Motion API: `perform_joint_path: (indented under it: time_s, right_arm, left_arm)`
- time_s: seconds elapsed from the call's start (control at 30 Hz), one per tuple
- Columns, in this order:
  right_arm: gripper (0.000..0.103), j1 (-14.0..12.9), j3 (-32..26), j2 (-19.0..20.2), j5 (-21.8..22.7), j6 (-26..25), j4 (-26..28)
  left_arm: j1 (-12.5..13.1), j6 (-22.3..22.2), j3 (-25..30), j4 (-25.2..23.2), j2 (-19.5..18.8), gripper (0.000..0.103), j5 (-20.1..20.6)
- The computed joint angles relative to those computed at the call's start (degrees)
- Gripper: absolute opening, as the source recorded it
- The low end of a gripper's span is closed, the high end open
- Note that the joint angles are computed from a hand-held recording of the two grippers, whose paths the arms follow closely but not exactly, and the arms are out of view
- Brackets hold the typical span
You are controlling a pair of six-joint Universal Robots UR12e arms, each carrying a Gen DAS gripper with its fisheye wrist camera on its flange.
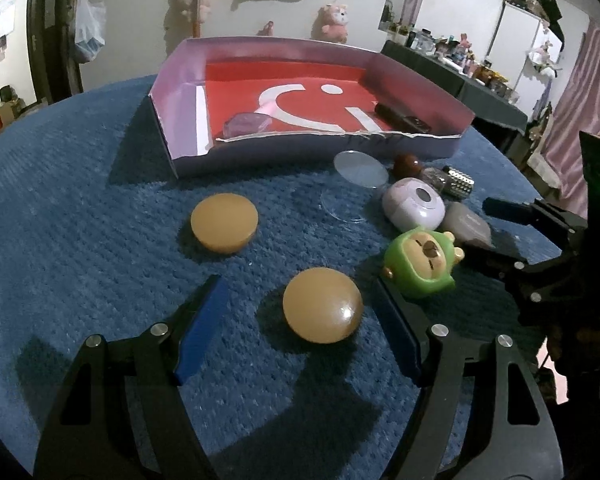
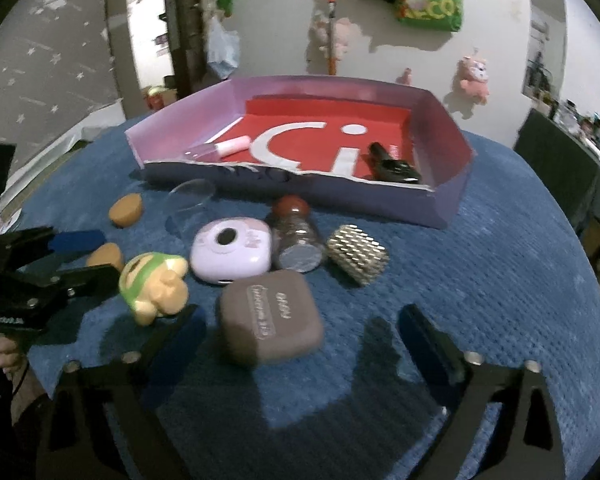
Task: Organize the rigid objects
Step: 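Grasp the brown eye shadow case with right gripper while left gripper holds the puff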
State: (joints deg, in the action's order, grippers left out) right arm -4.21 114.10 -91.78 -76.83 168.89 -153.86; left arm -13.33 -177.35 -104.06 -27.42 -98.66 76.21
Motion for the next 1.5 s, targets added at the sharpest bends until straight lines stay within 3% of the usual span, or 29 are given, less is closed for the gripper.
perform_joint_path:
  time_s: [0.03, 0.1, 0.13, 0.17, 0.23, 0.4, 1.13, 1.33, 1.5]
  right_arm:
    - [0.088, 0.2, -0.3, 0.3, 0.2, -0.8, 0.6]
    - [0.072, 0.4, -0.8, 0.7, 0.7, -2.1, 2.3]
    - [0.068, 0.6, -0.8, 0.8, 0.1, -2.3, 2.0]
    - [0.056, 0.7, -0.7, 0.8, 0.1, -2.8, 1.5]
    - [0.054, 0.5, -0.5, 0.8, 0.9, -3.2, 1.3]
    - [0.054, -0.6, -0.4, 0.2, 4.3, -2.2, 1.9]
    - [0.054, -0.7, -0.2, -0.2, 4.9, -2.4, 1.7]
    - [0.054, -1.6, -2.3, 0.1, 7.2, -2.9, 1.8]
    - [0.054, -2.3, -6.4, 2.2, 8.8, -3.6, 2.5]
  left_arm:
    - [-0.2, 0.3, 0.1, 0.1, -0.1, 0.073, 0.6]
    - [-0.8, 1.1, 0.2, 0.5, -0.3, 0.062, 2.7]
    - [-1.1, 1.7, 0.2, 0.9, -0.3, 0.053, 3.9]
    - [-1.2, 2.4, 0.2, 0.9, -0.3, 0.044, 3.9]
    - [-0.8, 2.6, 0.2, 0.5, -0.2, 0.036, 1.8]
    - [-0.3, 1.8, 0.2, 0.2, 0.1, 0.036, 0.6]
    - [-0.4, 2.0, 0.6, 0.8, 0.2, 0.036, -0.2]
    - [-0.4, 2.1, 4.2, 1.0, -1.0, 0.036, -1.2]
    - [-0.8, 4.2, 9.9, -1.8, -4.1, 0.036, -2.7]
